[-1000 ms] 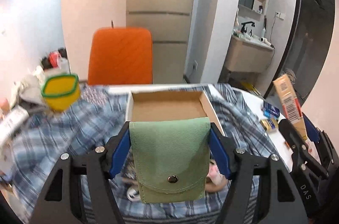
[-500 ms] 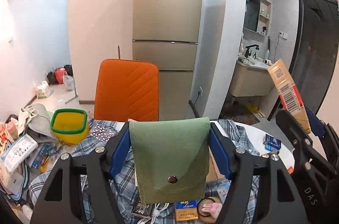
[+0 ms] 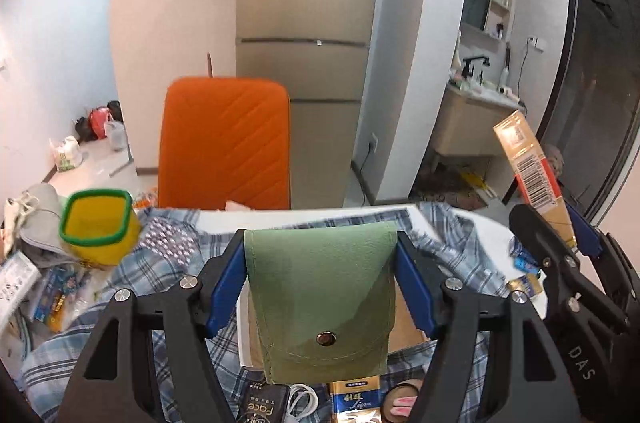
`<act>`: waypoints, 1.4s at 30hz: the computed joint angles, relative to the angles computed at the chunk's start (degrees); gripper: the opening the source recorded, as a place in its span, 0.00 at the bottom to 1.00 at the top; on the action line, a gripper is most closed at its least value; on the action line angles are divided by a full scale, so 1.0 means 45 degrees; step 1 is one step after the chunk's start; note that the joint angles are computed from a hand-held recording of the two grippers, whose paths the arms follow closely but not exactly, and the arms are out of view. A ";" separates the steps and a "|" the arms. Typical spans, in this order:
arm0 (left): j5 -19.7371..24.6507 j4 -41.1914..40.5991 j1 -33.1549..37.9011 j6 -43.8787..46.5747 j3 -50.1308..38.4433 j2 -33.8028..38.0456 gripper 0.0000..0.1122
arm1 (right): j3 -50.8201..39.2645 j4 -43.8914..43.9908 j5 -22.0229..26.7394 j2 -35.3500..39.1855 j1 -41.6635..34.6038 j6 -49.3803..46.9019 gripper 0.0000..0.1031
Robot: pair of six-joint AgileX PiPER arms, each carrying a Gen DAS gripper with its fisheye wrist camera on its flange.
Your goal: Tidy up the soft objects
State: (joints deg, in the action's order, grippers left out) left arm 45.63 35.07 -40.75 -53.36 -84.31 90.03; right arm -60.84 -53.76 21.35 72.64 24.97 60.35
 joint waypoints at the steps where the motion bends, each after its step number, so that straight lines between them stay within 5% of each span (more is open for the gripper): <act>1: -0.0240 -0.0267 0.0202 0.0232 0.0082 0.0156 0.61 | -0.0038 0.0214 -0.0176 0.0324 -0.0188 -0.0239 0.59; 8: -0.1631 -0.2371 0.1378 0.1946 0.0615 0.1169 0.61 | -0.0480 0.3493 -0.1072 0.2476 -0.1139 -0.3403 0.59; 24: -0.2422 -0.3973 0.2442 0.3092 0.0702 0.2725 0.61 | -0.1607 0.9289 -0.0740 0.5970 -0.1888 -0.9062 0.59; 32: -0.2148 -0.4108 0.2395 0.3555 0.0518 0.2910 0.63 | -0.1710 0.8916 -0.0582 0.6180 -0.1604 -0.8956 0.59; 35: -0.2027 -0.3459 0.2200 0.2986 0.0502 0.2920 0.72 | -0.1537 0.8570 -0.0911 0.6156 -0.1580 -0.8655 0.78; 42: -0.2306 -0.3019 0.2172 0.2565 0.0847 0.2466 0.72 | -0.1353 0.6882 -0.0940 0.5871 -0.1429 -0.7099 0.80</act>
